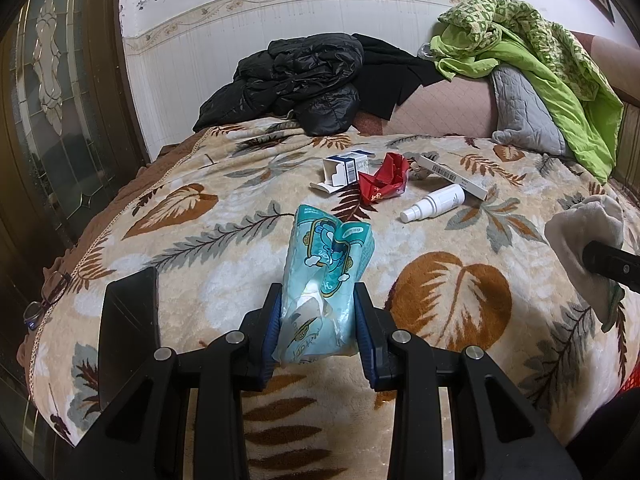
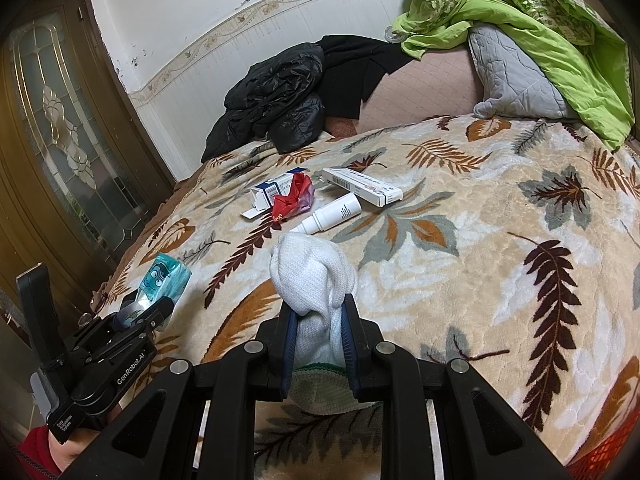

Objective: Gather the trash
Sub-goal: 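Hold the white sock and blue wipe pack raised above the bed, then carry both items over the red basket and open both tools to drop them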

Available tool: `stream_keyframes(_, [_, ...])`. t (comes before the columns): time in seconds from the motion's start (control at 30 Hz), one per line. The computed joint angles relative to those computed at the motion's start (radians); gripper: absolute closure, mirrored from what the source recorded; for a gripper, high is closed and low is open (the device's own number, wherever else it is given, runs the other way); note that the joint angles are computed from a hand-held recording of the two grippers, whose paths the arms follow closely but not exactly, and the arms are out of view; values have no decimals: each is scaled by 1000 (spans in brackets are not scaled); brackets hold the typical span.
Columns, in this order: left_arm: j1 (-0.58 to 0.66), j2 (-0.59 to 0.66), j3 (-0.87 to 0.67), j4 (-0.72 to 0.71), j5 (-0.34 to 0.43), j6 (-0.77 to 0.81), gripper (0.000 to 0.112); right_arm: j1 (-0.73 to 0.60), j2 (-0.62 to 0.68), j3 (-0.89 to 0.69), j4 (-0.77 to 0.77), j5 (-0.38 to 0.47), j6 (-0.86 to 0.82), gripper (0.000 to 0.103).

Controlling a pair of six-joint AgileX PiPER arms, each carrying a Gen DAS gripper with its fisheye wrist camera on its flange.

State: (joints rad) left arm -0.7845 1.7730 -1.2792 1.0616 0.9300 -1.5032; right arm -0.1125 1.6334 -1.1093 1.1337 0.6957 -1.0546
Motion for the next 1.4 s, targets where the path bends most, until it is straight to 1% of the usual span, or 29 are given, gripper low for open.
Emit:
stream_keyframes(0.73, [-5, 5, -7, -3, 3, 1, 80, -5, 0, 3, 10, 3, -11, 81])
stream_keyframes(0.83, [-8, -1, 5, -1, -34, 0, 80, -25, 4, -1, 22, 20, 5, 81])
stream_keyframes(0.87, [-12, -4, 12, 2, -56, -1, 80, -40, 5, -4, 23, 34, 20, 81])
stream_keyframes(0.9, [-13, -14, 23, -2, -98, 13, 80, -56, 5, -9, 20, 54, 36, 81])
stream_keyframes(0.97, [-30, -17, 28, 4, -138, 30, 80, -107, -4, -6, 31, 106, 50, 81])
stream_keyframes(1.03, [-49, -16, 18, -6, -180, 71, 80, -166, -36, 12, 23, 136, 47, 81])
stream_keyframes(1.1, [-77, -11, -5, -20, -198, 104, 80, -231, -63, 26, 15, 177, 46, 81])
stream_keyframes(1.17, [-103, 5, -49, -55, -214, 169, 80, -330, -84, 36, 6, 244, 50, 81])
stream_keyframes(1.27, [-142, 42, -150, -176, -266, 318, 80, -490, -115, 46, -24, 317, 45, 81])
stream_keyframes(1.4, [-198, 151, -369, -400, -271, 600, 80, -715, -107, 9, -68, 394, 46, 81])
